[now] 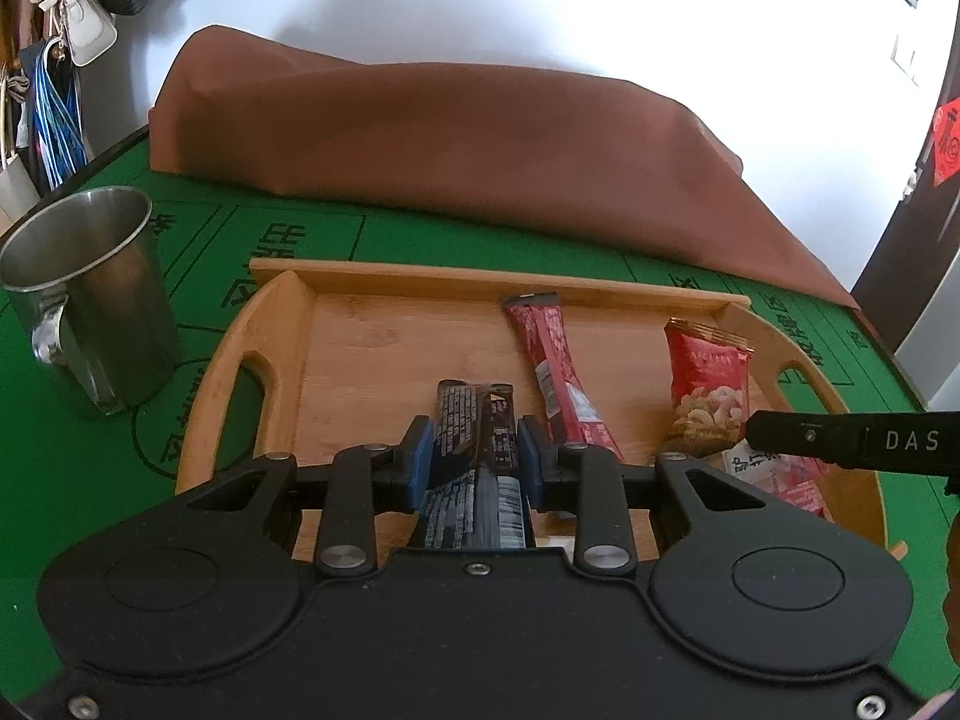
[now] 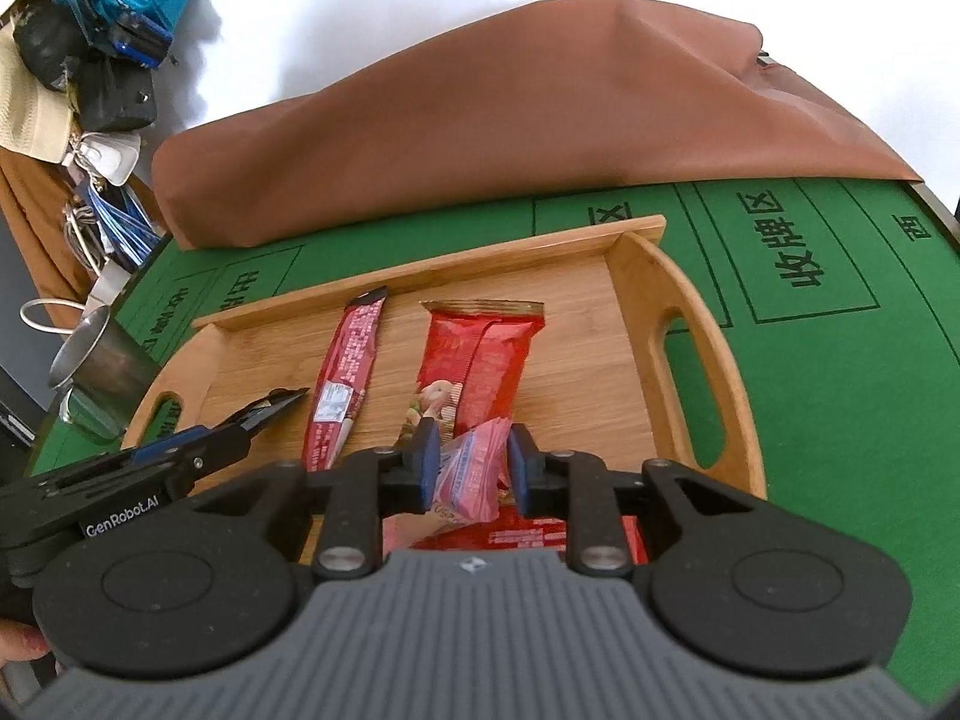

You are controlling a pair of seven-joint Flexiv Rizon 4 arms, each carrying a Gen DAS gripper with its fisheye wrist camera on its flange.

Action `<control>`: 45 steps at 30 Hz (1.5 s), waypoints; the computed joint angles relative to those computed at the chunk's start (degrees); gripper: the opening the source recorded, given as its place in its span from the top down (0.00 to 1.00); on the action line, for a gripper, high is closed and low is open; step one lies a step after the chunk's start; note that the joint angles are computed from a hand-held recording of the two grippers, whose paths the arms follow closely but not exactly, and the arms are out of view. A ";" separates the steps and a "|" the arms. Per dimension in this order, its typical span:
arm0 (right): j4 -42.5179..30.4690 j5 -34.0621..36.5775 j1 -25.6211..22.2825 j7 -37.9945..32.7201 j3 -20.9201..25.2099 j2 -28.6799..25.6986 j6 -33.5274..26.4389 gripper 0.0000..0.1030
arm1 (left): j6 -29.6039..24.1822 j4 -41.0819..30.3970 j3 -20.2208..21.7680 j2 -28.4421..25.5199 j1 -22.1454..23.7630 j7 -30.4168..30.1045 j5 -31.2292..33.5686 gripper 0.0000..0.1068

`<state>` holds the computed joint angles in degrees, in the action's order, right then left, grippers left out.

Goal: Organize snacks
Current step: 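Lift both held packs and carry them over the wooden tray, then open the left tool on the black stick pack while the right tool releases the pink bag, then withdraw both tools from the tray toward the snack pile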

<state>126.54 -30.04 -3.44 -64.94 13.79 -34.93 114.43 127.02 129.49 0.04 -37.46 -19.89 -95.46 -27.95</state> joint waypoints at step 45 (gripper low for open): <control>24.29 20.22 12.84 -32.18 -7.73 6.62 25.77 0.00 | 23.80 22.57 -4.05 4.15 -11.91 -0.38 -10.68 0.06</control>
